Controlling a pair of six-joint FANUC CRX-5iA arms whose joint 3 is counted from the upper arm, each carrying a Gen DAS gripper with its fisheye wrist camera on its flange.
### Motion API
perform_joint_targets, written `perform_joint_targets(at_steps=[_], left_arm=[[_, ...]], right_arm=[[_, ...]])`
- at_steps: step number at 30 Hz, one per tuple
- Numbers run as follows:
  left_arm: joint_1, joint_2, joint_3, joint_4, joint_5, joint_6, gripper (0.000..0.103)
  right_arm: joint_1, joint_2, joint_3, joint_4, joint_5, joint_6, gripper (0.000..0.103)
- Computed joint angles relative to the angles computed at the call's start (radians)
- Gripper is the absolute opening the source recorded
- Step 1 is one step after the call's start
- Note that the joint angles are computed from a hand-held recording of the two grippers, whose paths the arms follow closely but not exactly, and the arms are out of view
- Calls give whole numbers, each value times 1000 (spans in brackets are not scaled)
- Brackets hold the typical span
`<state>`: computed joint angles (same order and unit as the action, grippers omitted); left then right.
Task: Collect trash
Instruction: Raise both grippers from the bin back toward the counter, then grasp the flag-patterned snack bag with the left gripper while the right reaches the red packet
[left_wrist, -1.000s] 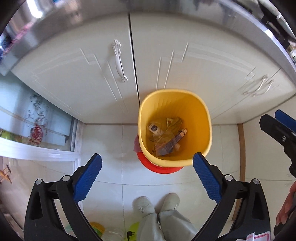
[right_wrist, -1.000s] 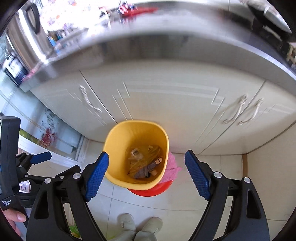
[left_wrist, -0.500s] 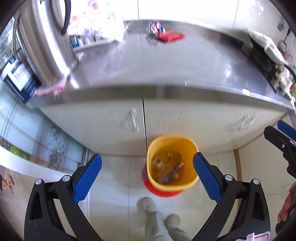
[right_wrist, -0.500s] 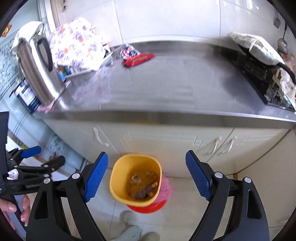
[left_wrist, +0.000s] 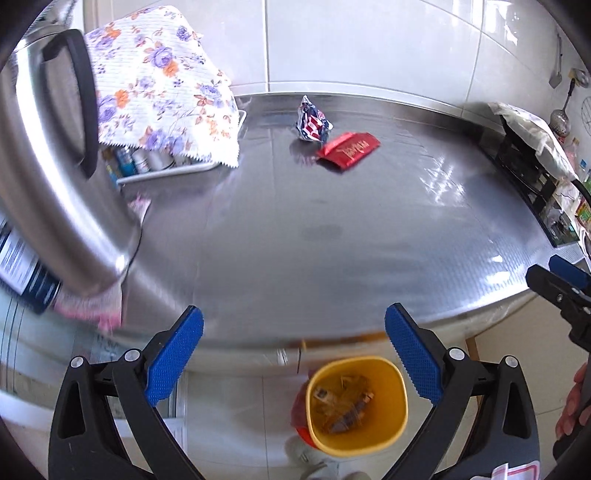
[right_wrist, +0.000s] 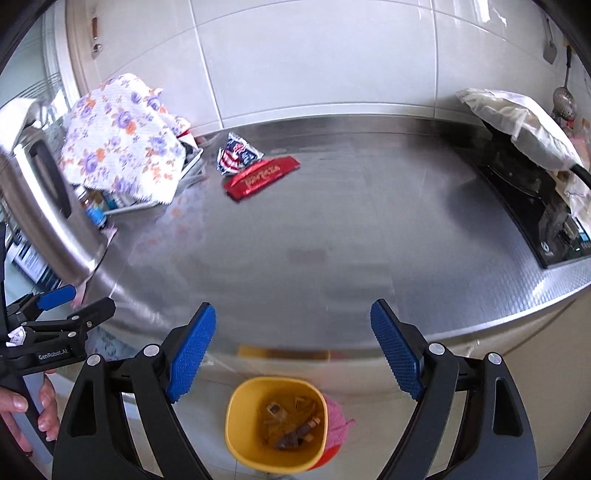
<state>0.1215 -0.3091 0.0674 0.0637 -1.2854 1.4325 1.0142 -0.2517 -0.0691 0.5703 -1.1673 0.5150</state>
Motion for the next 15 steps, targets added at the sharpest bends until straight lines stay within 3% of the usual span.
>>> perform_joint_targets(at_steps=[9,15], left_arm=[[11,124,92,27,17,-70,98],[-15,208,168,11,35,-60,98]], right_arm=[[-91,118,131,-18,16,44,86],[-169,206,234,-64,54,159,86]])
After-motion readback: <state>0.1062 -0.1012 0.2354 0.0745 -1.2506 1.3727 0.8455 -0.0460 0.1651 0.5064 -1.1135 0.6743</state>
